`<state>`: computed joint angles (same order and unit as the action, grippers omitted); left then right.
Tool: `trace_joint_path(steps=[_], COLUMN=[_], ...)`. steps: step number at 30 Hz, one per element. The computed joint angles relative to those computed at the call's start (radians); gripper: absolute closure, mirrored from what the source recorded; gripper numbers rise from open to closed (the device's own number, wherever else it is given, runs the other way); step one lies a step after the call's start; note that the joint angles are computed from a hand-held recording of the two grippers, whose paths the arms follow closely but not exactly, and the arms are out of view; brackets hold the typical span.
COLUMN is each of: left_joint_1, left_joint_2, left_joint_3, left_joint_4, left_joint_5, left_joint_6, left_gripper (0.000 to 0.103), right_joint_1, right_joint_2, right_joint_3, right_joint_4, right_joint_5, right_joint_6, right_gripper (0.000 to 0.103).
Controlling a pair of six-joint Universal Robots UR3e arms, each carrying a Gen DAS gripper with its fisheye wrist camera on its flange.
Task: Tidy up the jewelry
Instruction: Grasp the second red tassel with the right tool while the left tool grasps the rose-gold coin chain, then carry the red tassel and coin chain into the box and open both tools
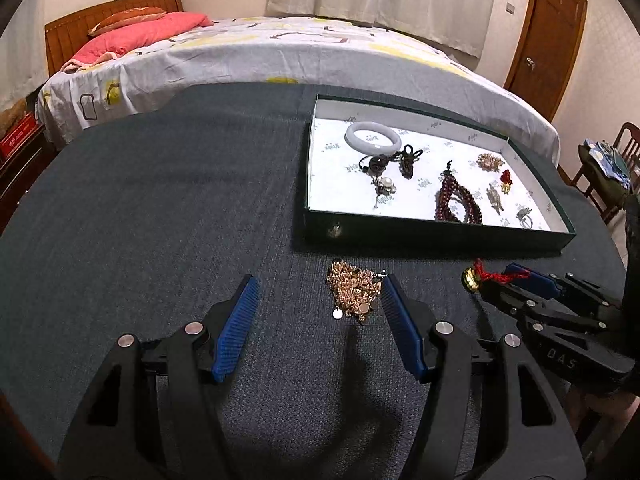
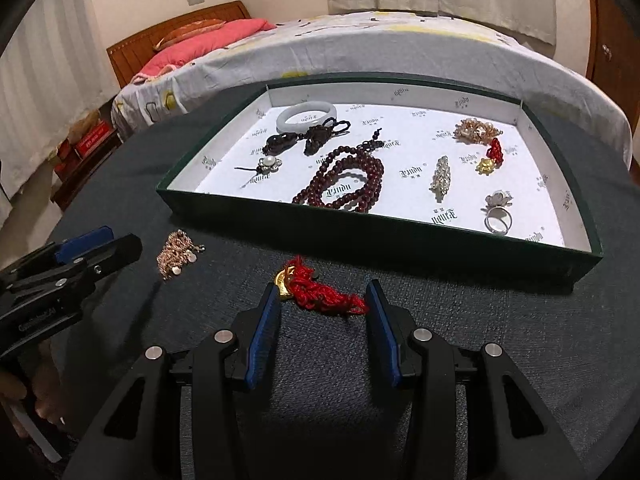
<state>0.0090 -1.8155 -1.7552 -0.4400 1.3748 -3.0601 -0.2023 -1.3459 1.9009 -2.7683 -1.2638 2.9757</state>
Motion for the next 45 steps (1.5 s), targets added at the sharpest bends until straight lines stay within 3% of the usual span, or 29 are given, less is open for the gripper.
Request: trace_joint_path(steps=[3, 5, 21, 27, 29, 32, 45], left_joint_1=[-0.004, -0.011, -0.071, -0.069, -0.068, -0.059, -0.050], left_joint_2=[-0.009, -0.016, -0.135, -0.140, -0.139, -0.135, -0.078], left_joint_3=[0.003, 0.006, 0.091, 0.094, 0.093, 0.087, 0.018], left_joint_4=[-0.008, -0.008, 0.009, 0.019, 0.018, 0.018, 0.079], left_joint_5=[0.000, 0.003, 0.018, 0.006, 0.005, -0.015, -0.035], left_joint_6=[0.001, -0.001, -0.004, 0.008, 0.018, 0.025, 0.035], left_gripper=[0.041, 0.041, 0.042, 0.064, 0.079, 0.086, 0.092], right_joint_1=[-0.009, -0.014, -0.178, -0.197, -0.201, -0.207, -0.221], right_joint_2=[-0.006, -0.017, -0.187, -0.193, -0.191, -0.192, -0.200], right_joint_3=[0.007, 0.021, 0.157, 0.178, 0.182, 0.190, 0.214], right_joint_4=[0.004, -0.004, -0.023, -0.031, -0.035, -0.042, -0.063], right_joint_5=[0.016, 0.023, 0.073, 0.090, 0.094, 0.099, 0.110], right_joint_6=[-0.011, -0.015, -0.030, -0.024, -0.021, -0.015, -0.008], right_gripper=[0.087, 0.091, 0.092, 0.092, 0.092, 0.092, 0.092])
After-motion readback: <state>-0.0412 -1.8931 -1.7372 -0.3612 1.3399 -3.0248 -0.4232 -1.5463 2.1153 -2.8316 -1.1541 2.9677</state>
